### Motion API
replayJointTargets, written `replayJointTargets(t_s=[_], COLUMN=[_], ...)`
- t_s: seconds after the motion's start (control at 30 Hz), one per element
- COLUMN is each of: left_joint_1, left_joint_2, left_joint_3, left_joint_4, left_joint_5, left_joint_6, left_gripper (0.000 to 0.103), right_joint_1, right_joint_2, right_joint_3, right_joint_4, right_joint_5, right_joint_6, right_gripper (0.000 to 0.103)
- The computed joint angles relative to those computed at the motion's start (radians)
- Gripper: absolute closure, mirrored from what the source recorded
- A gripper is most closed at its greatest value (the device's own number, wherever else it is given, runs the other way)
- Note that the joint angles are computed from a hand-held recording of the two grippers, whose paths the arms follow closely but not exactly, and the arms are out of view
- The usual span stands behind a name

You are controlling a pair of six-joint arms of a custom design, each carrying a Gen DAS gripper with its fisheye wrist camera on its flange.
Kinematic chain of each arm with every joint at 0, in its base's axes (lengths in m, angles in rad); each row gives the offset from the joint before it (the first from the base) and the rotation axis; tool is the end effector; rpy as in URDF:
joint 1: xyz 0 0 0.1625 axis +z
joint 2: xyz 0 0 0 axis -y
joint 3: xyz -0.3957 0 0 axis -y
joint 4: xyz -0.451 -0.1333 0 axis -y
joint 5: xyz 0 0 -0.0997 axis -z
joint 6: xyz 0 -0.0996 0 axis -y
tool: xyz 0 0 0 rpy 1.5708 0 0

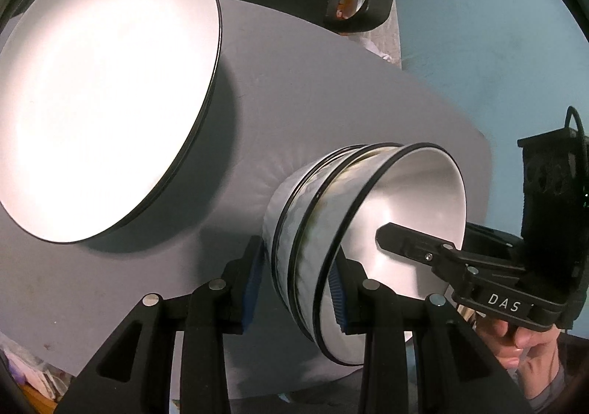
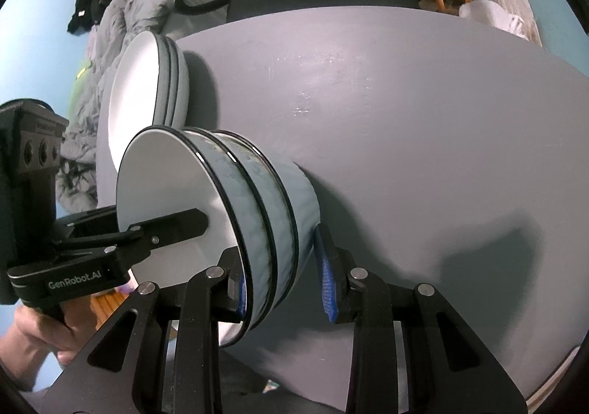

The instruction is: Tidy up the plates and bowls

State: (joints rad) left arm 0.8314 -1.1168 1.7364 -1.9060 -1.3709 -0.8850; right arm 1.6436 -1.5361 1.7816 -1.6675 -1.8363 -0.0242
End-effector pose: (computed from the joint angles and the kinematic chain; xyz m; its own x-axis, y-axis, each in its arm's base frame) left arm -0.2973 -0.5531 0.1345 -0.9354 -0.1045 -0.3378 -0.1218 0.9921 0.0302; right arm 0.1458 -0.5263 0.3385 -0.9576 -0.1328 0.2558 -0.0951 0.9834 0.1545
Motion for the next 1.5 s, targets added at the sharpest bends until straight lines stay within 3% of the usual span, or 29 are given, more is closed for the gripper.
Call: replayJointTargets(t_s=[0.2,0.43,0.73,0.93,1.5], left_joint_1=[0.012,0.012,0.008,-0.007,-0.022], left_joint_2=[-0.010,-0.021,-0.004,-0.007,-0.126], left_joint_3=[0.021,0.020,-0.008,-0.018,0.081], left_joint_4=[-0.027,-0.024,-0.009,0.025,0.093], left_joint_5=[-0.007,-0.013,-0.012,0.011,0.026], left_joint_6=[0.015,0.096,0.190,0.168,0.050], left_gripper=[0.054,0.054,0.059,0.067,0.074], right_joint_1=[0.005,0.000,-0.004,0.035,0.083], right_joint_2=[-0.013,-0.025,-0.041,-0.041,-0.040], right_joint_3=[0.014,0.023,0.032,0.038,0.083], right_joint_4=[-0.019,-0.034,-0.057,-0.051,-0.024], right_joint_5=[-0.013,-0.007,-0.007,-0.074,-0.034], right_joint_6=[0.004,0.024,0.052,0.051,0.116], right_gripper=[0.076,0.076,0.078,0.081,0.081])
